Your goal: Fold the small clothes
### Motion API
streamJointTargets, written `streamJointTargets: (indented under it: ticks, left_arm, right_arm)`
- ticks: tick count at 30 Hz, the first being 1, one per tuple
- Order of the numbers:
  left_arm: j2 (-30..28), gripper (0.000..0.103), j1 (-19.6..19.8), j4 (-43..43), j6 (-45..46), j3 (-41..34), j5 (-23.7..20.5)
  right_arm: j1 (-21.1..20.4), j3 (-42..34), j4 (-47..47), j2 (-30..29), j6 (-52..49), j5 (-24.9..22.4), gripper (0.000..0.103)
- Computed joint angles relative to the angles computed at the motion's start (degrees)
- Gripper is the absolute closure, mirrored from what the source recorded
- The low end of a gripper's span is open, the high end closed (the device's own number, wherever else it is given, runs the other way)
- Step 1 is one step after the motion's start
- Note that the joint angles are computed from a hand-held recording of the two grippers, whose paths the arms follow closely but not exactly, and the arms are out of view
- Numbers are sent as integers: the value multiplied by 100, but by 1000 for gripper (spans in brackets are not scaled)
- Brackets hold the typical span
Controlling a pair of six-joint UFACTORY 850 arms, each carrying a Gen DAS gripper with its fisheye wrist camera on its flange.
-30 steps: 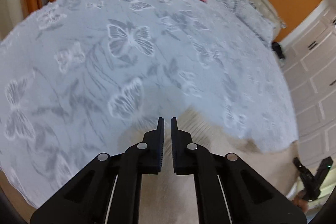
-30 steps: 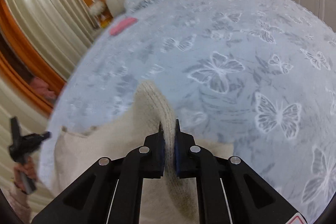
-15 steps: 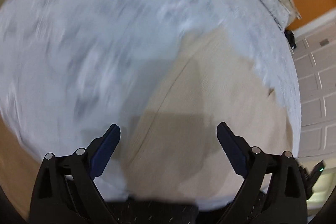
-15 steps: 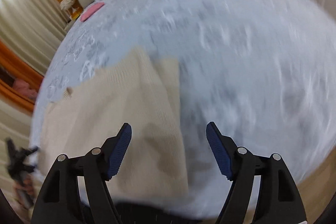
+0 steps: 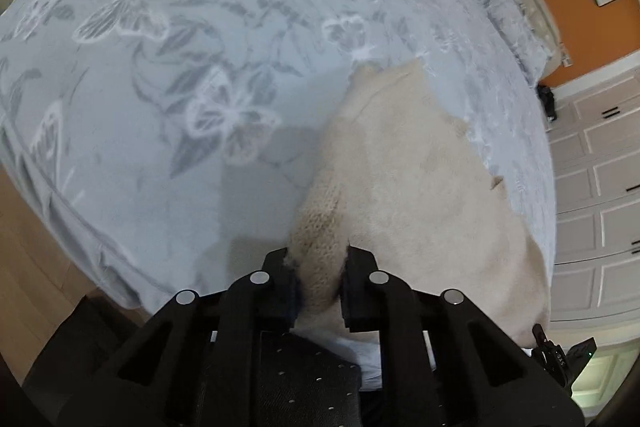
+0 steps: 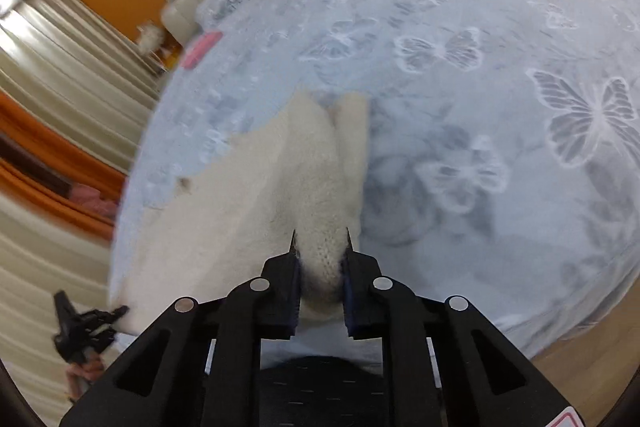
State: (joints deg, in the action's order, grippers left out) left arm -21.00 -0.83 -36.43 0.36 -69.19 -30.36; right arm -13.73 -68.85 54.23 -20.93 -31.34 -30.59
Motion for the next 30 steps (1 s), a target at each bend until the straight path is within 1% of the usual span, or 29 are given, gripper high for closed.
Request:
streamJointTargets:
  ticks: [1, 2, 3, 4, 5, 6, 7, 8, 9, 10, 11, 12, 13, 14, 16, 17, 18, 19, 20, 21, 22, 23, 24, 25, 26, 27, 28, 29, 30]
  left_arm:
    - [-122, 89, -24, 198, -198, -22, -59]
    - [-197, 88, -31, 322, -303, -12, -95]
    - [-286, 87, -59, 406, -436, 22, -36]
    - [-244, 85, -70, 372, -456, 82, 62]
    - [-196, 81, -75, 443, -544, 83, 62]
    - [-108, 79, -96, 717, -809, 66, 26]
    - [0, 75, -101, 911, -967, 71, 2]
    - [152, 71, -134, 1167, -1118, 77, 66]
    - [227, 67, -159, 1310, -1151, 63, 163]
    - [262, 57, -196, 1505, -1204, -6, 247]
    - [268, 48, -247, 1711, -1265, -92, 322]
    - [163, 45, -303, 1850, -1217, -320, 373]
    - [28, 40, -337, 1880, -1114, -532, 390]
    - [-163, 31, -398, 1984, -1108, -813, 354]
    - [-694, 23, -517, 1989, -858, -1474, 269]
    - [-1071, 18, -574, 1973, -686, -1928, 144]
    - [-1333, 18, -613, 2121, -730, -2259, 10]
    - [-1580, 18, -658, 2413, -935, -2561, -114]
    - [-1959, 18, -703, 2715, -1145, -3010, -321]
    - [-2171, 18, -741, 2989, -1379, -3240, -453]
    - [-2381, 21, -745, 3165, -1557, -3480, -587]
    - [-2582, 45, -730, 3102, -1604, -3688, -630]
    - [-2652, 60, -693, 2912, -1502, -3748, -663]
    - [-2744, 76, -652, 2725, -1442, -3850, -753]
    - [-2722, 86, -597, 2452, -1330, -3807, -608]
    - [-2657, 88, -575, 2389, -1278, -3740, -493]
    - [-2616, 90, -566, 2488, -1329, -3698, -396]
    - [-2595, 90, -568, 2578, -1388, -3675, -360]
    - [-2632, 90, -547, 2665, -1444, -3708, -394]
  right_arm:
    - [12, -52, -461, -146, 383, -2, 89]
    - [1, -93, -682, -374, 526, -63, 84]
    - [-57, -120, -664, -529, 568, -206, 83]
    - [-124, -60, -405, -475, 515, -203, 80]
    - [-151, -20, -386, -369, 649, -169, 76]
    - [-130, 48, -607, -213, 885, 25, 75]
    - [-78, 71, -997, -82, 1246, 212, 68]
    - [-40, 67, -1337, 18, 1505, 341, 68]
    - [-17, 0, -1476, 88, 1524, 379, 68]
    - [-23, -91, -1378, 85, 1312, 386, 60]
    - [-2, -213, -1374, 53, 1231, 393, 46]
    - [41, -428, -1412, -54, 1184, 364, 41]
    - [90, -678, -1387, -220, 1094, 289, 38]
    - [179, -1020, -1439, -453, 1087, 200, 38]
    - [365, -1791, -1856, -992, 1222, 9, 36]
    - [467, -2252, -2192, -1331, 1336, -76, 35]
    - [610, -2516, -2540, -1522, 1611, -108, 34]
    - [671, -2938, -2877, -1829, 1840, -246, 33]
    - [713, -3293, -3156, -2092, 2040, -383, 33]
    - [759, -3785, -3506, -2450, 2354, -602, 33]
    - [790, -4165, -3756, -2738, 2625, -762, 33]
    - [817, -4435, -3819, -2949, 2749, -864, 34]
    - [793, -4733, -3641, -3193, 2662, -1075, 42]
    - [746, -4980, -3258, -3380, 2383, -1346, 99]
    - [725, -5020, -2964, -3443, 2191, -1414, 95]
    - [710, -4934, -2824, -3330, 1996, -1242, 96]
    - [685, -4731, -2658, -3165, 1767, -974, 96]
    - [636, -4546, -2533, -3016, 1699, -686, 97]
    - [502, -4477, -2429, -3010, 1870, -518, 97]
